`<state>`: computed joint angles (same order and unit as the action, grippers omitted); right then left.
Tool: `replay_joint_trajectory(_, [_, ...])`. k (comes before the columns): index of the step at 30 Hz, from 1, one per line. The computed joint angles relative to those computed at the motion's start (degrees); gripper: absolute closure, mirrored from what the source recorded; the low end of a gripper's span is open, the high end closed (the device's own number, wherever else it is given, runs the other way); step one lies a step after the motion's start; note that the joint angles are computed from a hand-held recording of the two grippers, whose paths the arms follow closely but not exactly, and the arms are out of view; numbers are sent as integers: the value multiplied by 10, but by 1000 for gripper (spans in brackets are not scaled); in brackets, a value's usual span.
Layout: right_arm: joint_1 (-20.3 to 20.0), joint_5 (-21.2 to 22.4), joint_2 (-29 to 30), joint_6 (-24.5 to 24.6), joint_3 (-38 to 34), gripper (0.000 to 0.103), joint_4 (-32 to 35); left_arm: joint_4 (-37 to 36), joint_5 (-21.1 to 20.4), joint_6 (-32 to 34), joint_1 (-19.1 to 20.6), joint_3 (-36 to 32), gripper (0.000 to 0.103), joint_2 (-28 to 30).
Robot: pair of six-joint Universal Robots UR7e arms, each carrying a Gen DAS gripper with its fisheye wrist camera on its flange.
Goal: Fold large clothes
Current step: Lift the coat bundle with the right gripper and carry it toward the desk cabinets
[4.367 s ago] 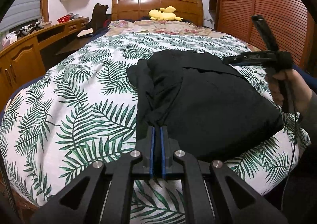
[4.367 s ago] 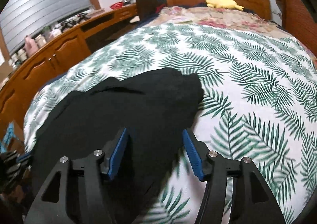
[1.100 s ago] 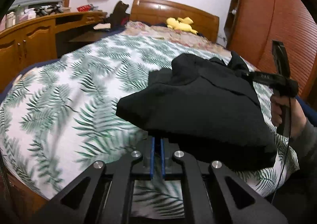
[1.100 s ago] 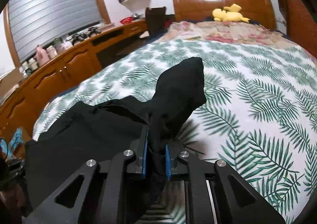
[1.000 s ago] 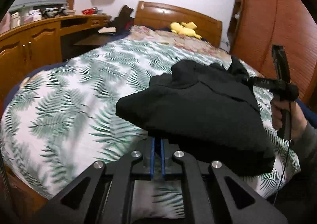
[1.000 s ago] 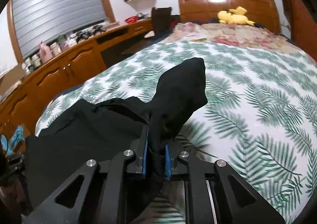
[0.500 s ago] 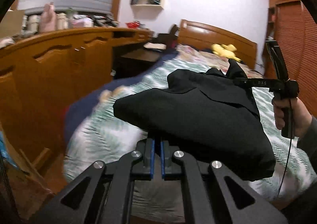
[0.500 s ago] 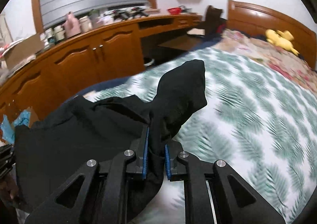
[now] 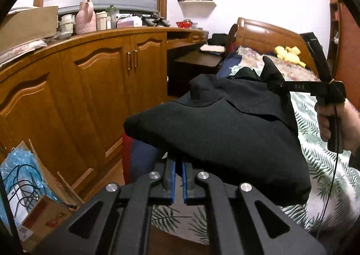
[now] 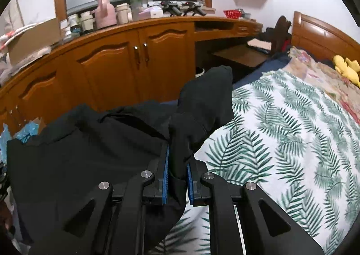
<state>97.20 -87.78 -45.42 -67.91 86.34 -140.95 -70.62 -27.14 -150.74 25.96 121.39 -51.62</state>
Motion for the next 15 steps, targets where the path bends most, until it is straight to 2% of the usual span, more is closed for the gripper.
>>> replay_joint_trajectory(5, [-2,-35,10,-7,5,91,-17,-49,1,47,10,2,100,3])
replay_joint_trajectory(10, [-6,-50,5,-11,17,90,-31,-49,-6,51,18,-3,100,1])
replay_joint_trajectory(14, [-8,-59,-5,-8,27,82,-40,-68,-10,56,17,3,100,-5])
replay_joint_trajectory(15, [-9,-58,-10,-15,31,76,-42,-69,-11,52,16,4,99,-6])
